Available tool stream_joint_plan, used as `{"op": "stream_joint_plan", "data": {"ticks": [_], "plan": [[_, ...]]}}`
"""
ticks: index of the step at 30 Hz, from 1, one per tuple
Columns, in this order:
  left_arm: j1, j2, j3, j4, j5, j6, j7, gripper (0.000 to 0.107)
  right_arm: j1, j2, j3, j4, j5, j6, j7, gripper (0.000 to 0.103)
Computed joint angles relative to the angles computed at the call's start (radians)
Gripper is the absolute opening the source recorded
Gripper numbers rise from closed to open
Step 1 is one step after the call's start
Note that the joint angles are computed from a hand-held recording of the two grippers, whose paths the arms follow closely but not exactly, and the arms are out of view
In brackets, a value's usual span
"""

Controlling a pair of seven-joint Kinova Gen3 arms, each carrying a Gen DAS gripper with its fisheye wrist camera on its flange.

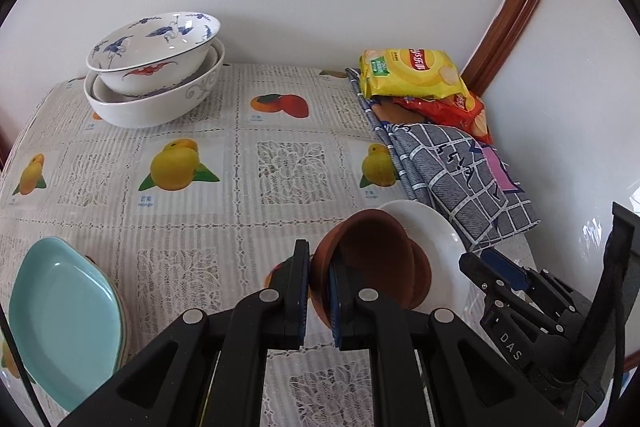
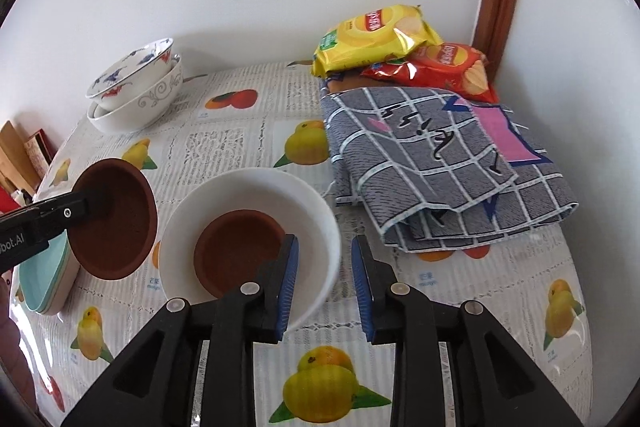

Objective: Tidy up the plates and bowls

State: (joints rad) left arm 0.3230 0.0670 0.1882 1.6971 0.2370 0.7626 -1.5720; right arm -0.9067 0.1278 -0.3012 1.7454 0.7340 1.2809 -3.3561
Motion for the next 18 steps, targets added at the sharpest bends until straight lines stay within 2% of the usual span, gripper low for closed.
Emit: {"op": "stream_joint_plan", "data": {"ticks": [4,7,11,18], "plan": [[0.032,0.015,0.020,-0.020,-0.019,0.003,0.018,0.009,-0.014,-0.043,-0.021,0.042,0.011,0.039,-0.065,0.035],[0.066,0.037,0.032,-0.029,-0.057,0.000,0.053,0.009,-0.010,-0.070,-0.042,0.079,-0.003,0.054,-0.101,0.035],[0.089,0.076,0.035,-0.036,-0.069,0.002,0.088,0.009,0.016,-0.122,-0.068,0.149,-0.035,0.011,-0.145,0.035],[0.124,0.120,0.029,-0.052,-0.118,-0.001,0.152,0.009,0.047,-0.147,-0.107,0.200,-0.069,0.000,-0.189,0.035]]}}
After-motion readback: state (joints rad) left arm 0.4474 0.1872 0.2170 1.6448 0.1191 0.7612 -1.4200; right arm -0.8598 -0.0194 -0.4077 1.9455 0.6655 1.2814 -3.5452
